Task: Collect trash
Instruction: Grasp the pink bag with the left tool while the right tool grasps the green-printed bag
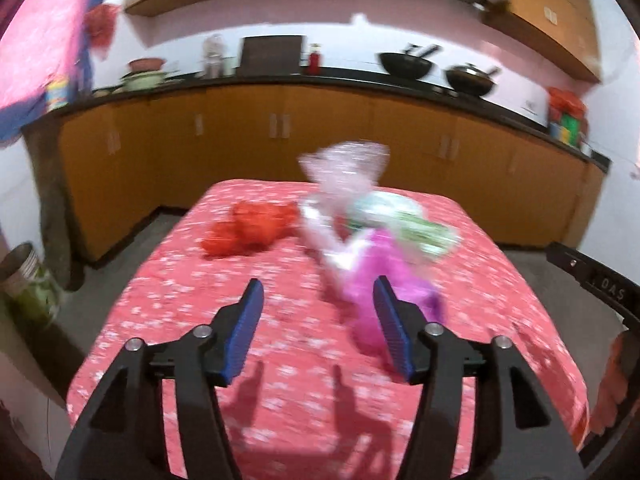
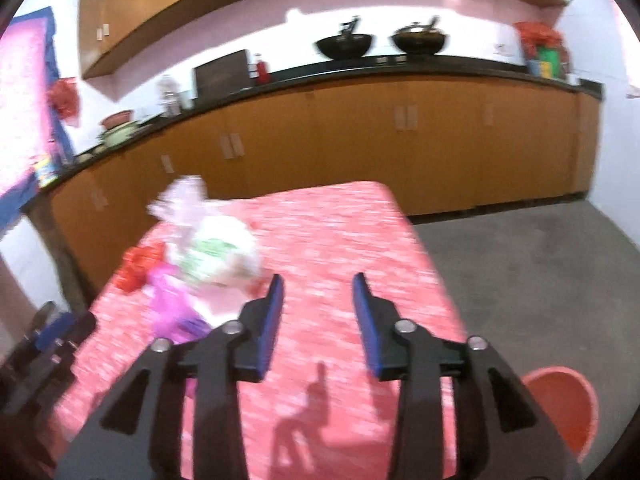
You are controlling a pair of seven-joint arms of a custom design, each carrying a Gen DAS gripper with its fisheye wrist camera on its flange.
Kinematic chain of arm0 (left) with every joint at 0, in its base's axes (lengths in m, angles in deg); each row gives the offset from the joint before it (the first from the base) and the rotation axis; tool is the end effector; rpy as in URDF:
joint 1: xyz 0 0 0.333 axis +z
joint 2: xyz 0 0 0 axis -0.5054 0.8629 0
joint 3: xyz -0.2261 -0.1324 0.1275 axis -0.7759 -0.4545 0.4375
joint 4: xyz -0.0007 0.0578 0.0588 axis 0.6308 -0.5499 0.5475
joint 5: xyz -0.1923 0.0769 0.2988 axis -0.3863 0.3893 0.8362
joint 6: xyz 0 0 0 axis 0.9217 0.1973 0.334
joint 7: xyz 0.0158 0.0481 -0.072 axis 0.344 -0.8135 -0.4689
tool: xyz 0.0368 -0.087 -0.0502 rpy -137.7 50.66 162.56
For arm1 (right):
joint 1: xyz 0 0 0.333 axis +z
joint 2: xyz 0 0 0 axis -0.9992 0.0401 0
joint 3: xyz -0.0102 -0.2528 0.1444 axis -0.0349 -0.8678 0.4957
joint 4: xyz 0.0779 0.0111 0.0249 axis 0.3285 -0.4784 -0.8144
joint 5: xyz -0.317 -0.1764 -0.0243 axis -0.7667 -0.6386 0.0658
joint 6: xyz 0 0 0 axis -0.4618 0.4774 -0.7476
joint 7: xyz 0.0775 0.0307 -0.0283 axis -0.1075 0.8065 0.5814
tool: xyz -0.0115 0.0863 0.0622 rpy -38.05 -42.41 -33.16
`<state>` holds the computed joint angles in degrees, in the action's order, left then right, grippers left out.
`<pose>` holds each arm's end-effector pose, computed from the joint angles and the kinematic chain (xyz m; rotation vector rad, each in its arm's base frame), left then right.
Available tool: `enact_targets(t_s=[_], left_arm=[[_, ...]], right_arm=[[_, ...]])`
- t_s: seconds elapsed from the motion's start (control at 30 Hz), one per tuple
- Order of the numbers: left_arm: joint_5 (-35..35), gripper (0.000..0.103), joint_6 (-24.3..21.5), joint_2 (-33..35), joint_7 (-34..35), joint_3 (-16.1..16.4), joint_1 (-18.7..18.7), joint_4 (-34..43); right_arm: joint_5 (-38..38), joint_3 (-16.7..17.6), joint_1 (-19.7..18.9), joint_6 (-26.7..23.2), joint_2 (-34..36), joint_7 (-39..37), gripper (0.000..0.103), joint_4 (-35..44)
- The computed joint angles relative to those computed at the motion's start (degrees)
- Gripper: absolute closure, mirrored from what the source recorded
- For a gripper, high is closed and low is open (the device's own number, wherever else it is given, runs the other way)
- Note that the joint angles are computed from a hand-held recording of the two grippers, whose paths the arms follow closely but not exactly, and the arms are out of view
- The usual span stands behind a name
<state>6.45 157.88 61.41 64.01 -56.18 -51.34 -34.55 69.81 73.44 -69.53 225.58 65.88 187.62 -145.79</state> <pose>0.4473 -0.3376 0.6659 -1.7674 1.3096 -0.8753 0.5647 0.2307 0.6611 -1.6365 1.4130 -0.6204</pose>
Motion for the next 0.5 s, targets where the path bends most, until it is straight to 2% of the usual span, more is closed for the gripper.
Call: enact_targets(t_s=[0.1,0.23,0.4,0.47,0.5], left_arm=[[-0.49,0.043,1.76,-2.00,-1.17,1.26,1.75,-3.05],[-0.58,0.040,4.32,-2.54,-2.85,1.32,3.54,-4.44],[0.45,0.040,6.87,-2.01,-2.84,1.42,4.66,-4.56],[0.62,0.040,7.82,-1.43,-2.72,1.44,4.84,-4.07],[0.70,0.040,8.18,-1.21,-2.76,1.43,4.82,-3.91]], right_arm=[[0.84,1.05,1.67,-3.00,6.71,-1.00,0.052,9.26],[1.77,1.07,3.91,-7.85,15.25,-2.30,0.049,21.44],[0.13,-0.73,6.94,-13.55,23.88,-4.82,0.048,33.70],[-0.03,-1.18,7.30,-15.57,25.34,-6.13,0.057,35.64],[0.02,-1.40,7.49,-17.11,26.67,-6.57,0.073,37.73]])
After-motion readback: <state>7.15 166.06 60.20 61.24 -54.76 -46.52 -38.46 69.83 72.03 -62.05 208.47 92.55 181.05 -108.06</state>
